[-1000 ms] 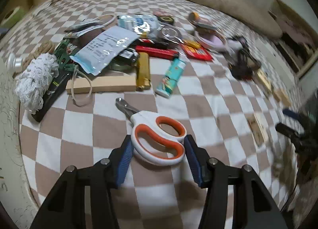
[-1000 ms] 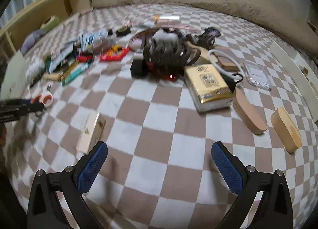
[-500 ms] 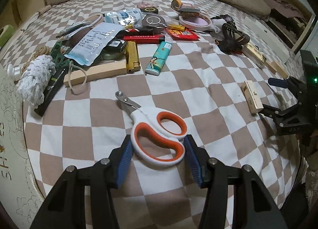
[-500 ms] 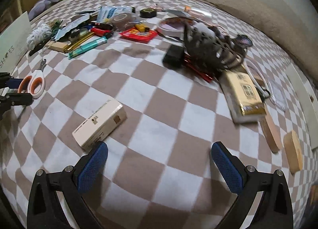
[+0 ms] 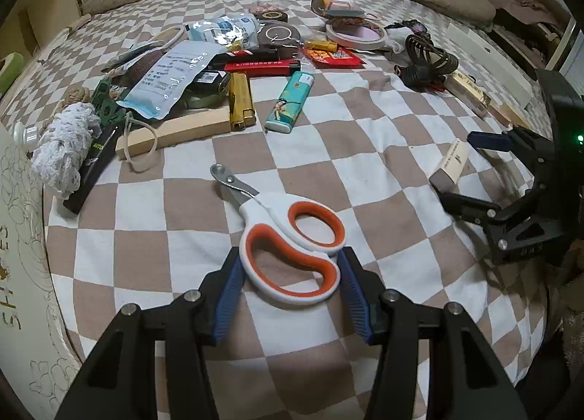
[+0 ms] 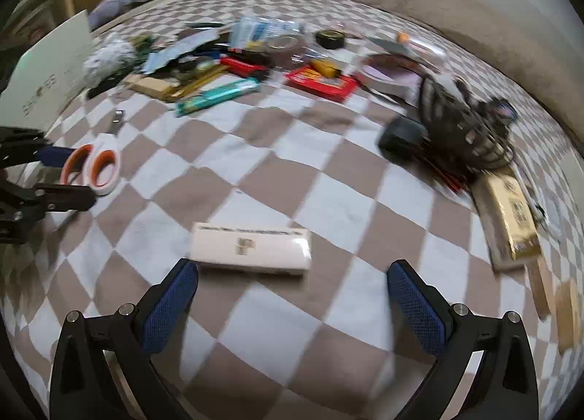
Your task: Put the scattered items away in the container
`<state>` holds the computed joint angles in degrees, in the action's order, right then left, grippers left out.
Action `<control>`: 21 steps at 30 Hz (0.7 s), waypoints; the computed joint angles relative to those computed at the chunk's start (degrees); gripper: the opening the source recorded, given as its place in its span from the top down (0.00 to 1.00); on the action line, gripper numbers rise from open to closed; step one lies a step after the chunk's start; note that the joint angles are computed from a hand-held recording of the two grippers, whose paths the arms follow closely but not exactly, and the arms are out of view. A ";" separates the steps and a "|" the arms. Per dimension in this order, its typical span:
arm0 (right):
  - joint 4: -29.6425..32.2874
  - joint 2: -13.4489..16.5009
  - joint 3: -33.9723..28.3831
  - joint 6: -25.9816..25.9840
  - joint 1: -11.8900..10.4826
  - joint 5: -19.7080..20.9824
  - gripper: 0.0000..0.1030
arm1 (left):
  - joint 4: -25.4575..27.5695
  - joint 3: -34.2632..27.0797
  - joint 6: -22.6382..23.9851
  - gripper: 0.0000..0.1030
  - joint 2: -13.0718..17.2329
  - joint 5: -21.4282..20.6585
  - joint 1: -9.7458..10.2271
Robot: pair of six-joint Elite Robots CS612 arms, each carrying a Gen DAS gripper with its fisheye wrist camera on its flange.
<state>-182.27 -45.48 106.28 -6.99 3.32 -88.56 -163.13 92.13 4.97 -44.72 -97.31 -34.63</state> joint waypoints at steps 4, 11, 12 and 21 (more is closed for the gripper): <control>-0.22 0.23 -0.35 -0.91 0.25 1.10 0.00 | -0.49 0.15 0.44 0.49 0.12 0.53 -0.14; 0.54 0.51 -1.48 4.88 0.71 -0.83 0.08 | -1.24 0.19 0.15 0.48 0.34 0.13 -0.08; 0.71 0.43 -1.49 4.60 0.83 -0.86 0.14 | -1.25 0.18 0.12 0.48 0.35 0.09 -0.07; 3.64 -1.34 -0.41 7.08 1.08 -0.31 0.46 | -2.06 0.48 -0.43 0.49 0.22 0.36 -0.08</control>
